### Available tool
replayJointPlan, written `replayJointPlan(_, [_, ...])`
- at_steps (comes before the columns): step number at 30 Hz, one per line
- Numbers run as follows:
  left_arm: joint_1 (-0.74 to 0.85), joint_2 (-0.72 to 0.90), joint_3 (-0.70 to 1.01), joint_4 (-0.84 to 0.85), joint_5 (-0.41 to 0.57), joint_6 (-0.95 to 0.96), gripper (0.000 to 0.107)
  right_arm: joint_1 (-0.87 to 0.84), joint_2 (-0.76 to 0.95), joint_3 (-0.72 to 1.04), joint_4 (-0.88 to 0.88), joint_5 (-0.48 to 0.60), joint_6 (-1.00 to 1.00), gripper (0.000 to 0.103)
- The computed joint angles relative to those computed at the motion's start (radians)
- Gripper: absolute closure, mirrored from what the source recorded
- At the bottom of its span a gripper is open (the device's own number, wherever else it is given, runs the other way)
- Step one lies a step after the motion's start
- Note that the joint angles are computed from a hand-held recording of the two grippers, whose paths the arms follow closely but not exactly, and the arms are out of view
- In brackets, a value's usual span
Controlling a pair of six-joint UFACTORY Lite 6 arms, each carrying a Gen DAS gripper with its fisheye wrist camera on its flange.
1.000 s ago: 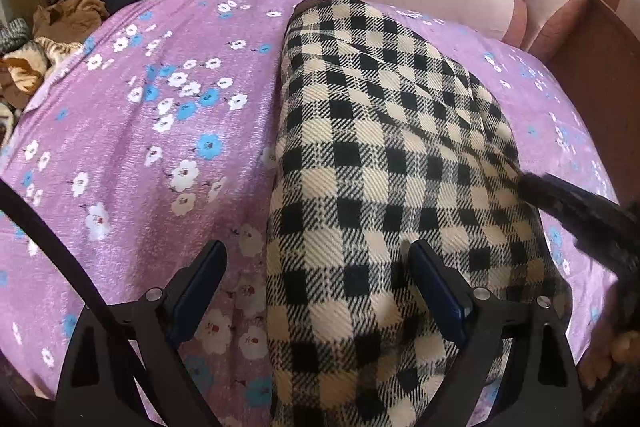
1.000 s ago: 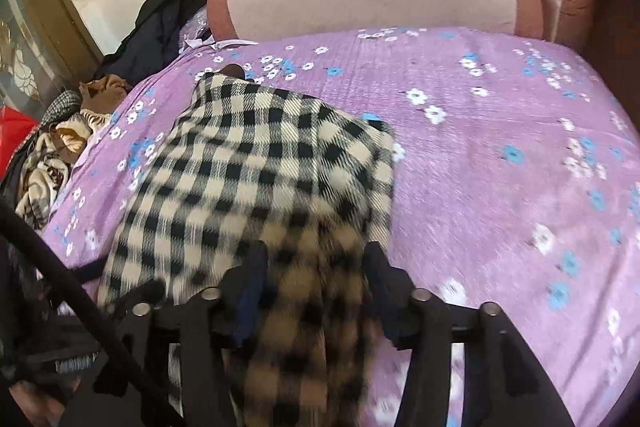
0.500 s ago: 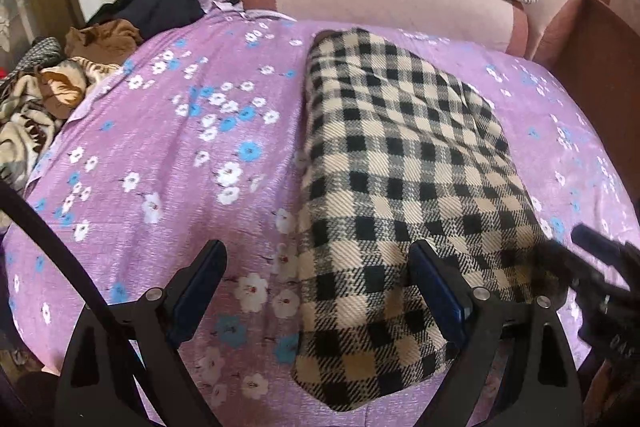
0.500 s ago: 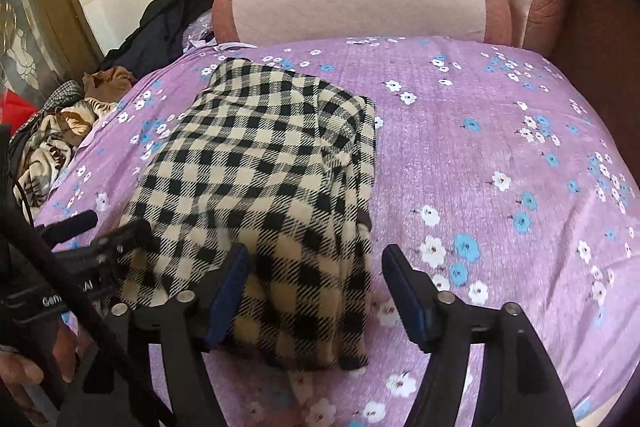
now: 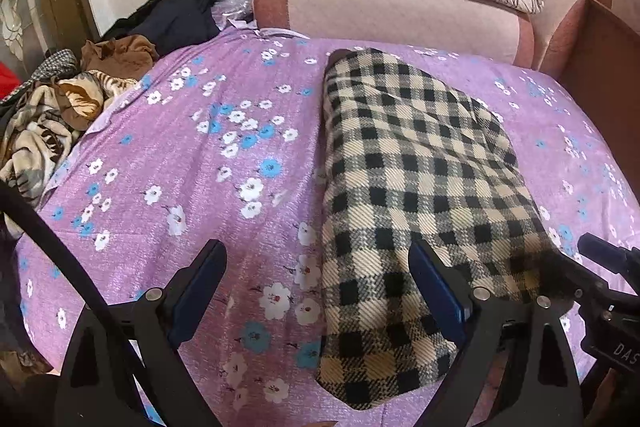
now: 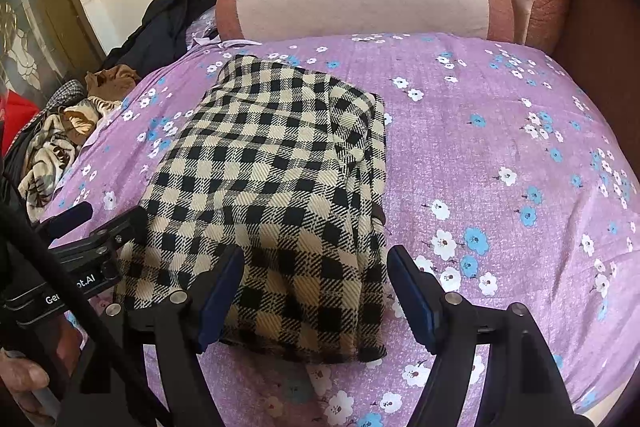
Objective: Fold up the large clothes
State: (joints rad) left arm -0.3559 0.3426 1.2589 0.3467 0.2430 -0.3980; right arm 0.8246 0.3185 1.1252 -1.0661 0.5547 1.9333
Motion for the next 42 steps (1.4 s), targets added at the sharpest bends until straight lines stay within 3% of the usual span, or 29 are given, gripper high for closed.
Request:
replayJointPlan(3, [-0.010, 0.007, 0.003, 0.136, 0.005, -0.123, 0.016, -0.011, 0.010, 0.007, 0.008, -0.011, -0.014, 0.025])
replayJointPlan(6, [-0.004, 0.027, 0.020, 0.059, 0.013, -0.047, 0.016, -0.021, 0.019, 0.005, 0.010, -0.026, -0.014, 0.025])
replayJointPlan(9, [-0.007, 0.037, 0.030, 0.100, 0.020, -0.085, 0.016, -0.029, 0.029, 0.008, 0.015, -0.043, -0.018, 0.025])
replayJointPlan(12, [0.007, 0.045, 0.049, -0.031, 0.030, 0.033, 0.015, -0.035, 0.042, 0.021, 0.027, -0.049, -0.042, 0.025])
replayJointPlan(16, [0.002, 0.056, 0.059, 0.046, 0.038, -0.050, 0.015, -0.042, 0.046, 0.025, 0.022, -0.058, -0.042, 0.025])
replayJointPlan(30, [0.008, 0.081, 0.085, -0.059, 0.023, 0.048, 0.015, -0.062, 0.073, 0.046, 0.014, -0.067, -0.042, 0.025])
replayJointPlan(42, [0.004, 0.085, 0.090, -0.015, 0.021, -0.003, 0.015, -0.066, 0.084, 0.071, 0.025, -0.060, -0.064, 0.024])
